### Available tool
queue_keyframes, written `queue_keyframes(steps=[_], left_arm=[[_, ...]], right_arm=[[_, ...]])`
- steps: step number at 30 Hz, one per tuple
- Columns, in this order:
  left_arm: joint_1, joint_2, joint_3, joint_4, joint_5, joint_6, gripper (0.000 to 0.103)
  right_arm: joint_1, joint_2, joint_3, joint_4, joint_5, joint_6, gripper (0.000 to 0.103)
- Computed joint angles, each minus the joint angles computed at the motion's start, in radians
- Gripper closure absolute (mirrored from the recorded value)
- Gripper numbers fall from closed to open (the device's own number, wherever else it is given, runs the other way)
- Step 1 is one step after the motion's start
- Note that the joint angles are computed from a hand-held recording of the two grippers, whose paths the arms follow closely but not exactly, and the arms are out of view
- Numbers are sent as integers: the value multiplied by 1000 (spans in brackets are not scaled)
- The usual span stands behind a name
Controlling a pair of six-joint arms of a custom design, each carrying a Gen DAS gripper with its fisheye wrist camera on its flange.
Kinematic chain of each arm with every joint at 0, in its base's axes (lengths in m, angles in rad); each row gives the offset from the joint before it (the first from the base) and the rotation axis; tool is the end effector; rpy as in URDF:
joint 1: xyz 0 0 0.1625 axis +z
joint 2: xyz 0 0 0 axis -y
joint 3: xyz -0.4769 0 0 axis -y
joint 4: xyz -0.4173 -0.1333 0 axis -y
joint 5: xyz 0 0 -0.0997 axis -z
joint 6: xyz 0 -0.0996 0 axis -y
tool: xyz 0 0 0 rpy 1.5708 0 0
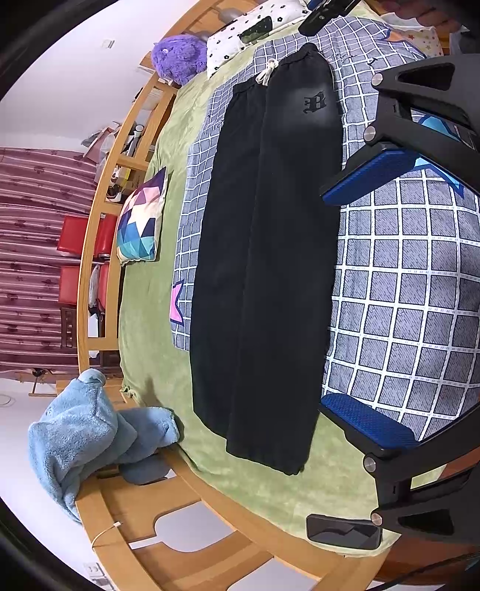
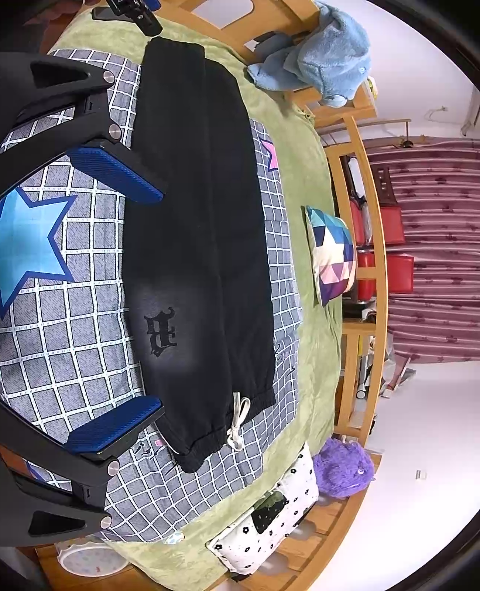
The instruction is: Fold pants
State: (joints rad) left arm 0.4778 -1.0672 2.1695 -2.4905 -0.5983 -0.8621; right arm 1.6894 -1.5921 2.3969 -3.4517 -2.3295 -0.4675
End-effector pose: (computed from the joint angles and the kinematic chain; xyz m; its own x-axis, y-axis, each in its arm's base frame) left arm -0.3506 -0.4243 0.1346 -0.7448 0.0271 -0.6667 0.4729 0.7264 -0.4987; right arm 0.1105 -0.3797 0.3920 -0.6819 0.2476 0.6882 -0.4072 0.6531 -0.6385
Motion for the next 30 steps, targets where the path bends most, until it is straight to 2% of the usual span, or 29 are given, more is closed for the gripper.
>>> queue_keyframes(steps=[11, 21, 26, 30], left_arm=[[-1, 1, 2, -17, -6, 6, 1], [-15, 13, 20, -154, -16, 91, 1], [1, -2, 10, -268, -45, 160, 1], [13, -24, 1, -297, -18, 233, 1]], right_arm=[[2, -5, -3, 15, 3, 7, 1], [18, 14, 5, -39, -1, -30, 1], [2, -11, 26, -75, 95, -35, 1], [-13, -63, -6, 57, 158, 17, 3]])
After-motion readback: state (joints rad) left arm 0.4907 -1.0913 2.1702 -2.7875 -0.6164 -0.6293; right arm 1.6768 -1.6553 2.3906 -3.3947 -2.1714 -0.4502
